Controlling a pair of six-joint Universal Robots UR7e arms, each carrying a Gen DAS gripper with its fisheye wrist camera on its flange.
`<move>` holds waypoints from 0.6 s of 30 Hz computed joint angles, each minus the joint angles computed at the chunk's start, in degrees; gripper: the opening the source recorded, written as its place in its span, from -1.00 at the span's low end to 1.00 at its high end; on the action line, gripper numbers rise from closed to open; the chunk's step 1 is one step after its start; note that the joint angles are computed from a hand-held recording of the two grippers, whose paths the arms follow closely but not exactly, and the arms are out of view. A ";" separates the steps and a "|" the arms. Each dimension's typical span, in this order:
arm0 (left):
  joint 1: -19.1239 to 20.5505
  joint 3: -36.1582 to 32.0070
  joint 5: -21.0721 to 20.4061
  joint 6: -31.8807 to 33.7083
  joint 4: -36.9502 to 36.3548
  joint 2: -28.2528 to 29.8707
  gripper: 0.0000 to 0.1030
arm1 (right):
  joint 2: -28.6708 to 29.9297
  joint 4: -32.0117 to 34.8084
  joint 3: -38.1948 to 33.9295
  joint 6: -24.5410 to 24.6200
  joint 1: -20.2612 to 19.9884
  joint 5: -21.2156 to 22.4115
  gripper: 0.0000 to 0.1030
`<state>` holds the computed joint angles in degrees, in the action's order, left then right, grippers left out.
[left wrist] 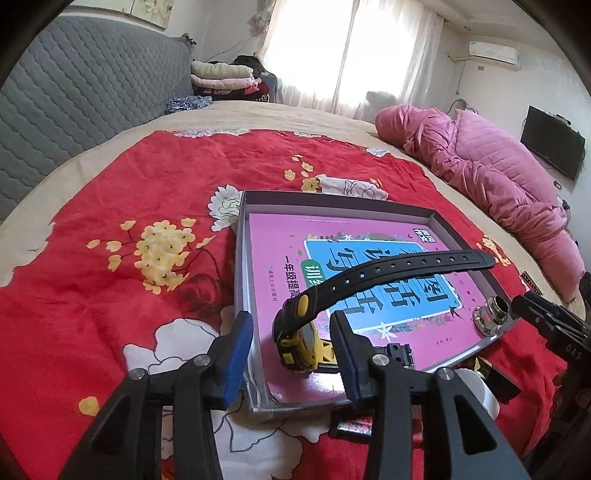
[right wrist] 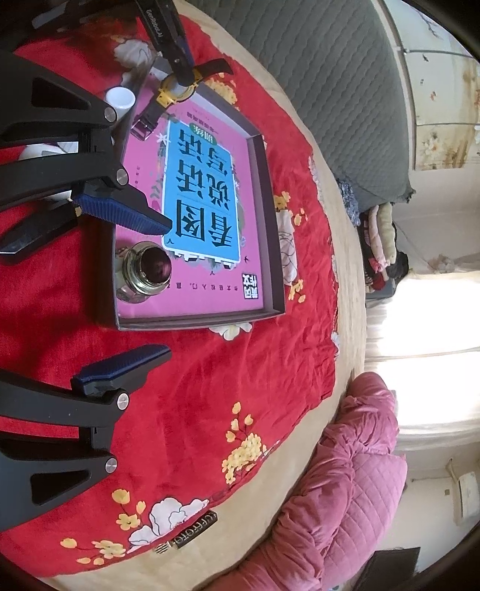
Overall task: Organize rigid objects
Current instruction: 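Lower the watch onto the pink book and open the left gripper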
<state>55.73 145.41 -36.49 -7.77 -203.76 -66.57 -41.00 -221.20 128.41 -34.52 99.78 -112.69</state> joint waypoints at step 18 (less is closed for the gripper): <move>-5.02 2.61 4.64 -8.25 6.70 -2.50 0.04 | -1.40 0.87 0.92 0.99 -0.56 1.98 0.27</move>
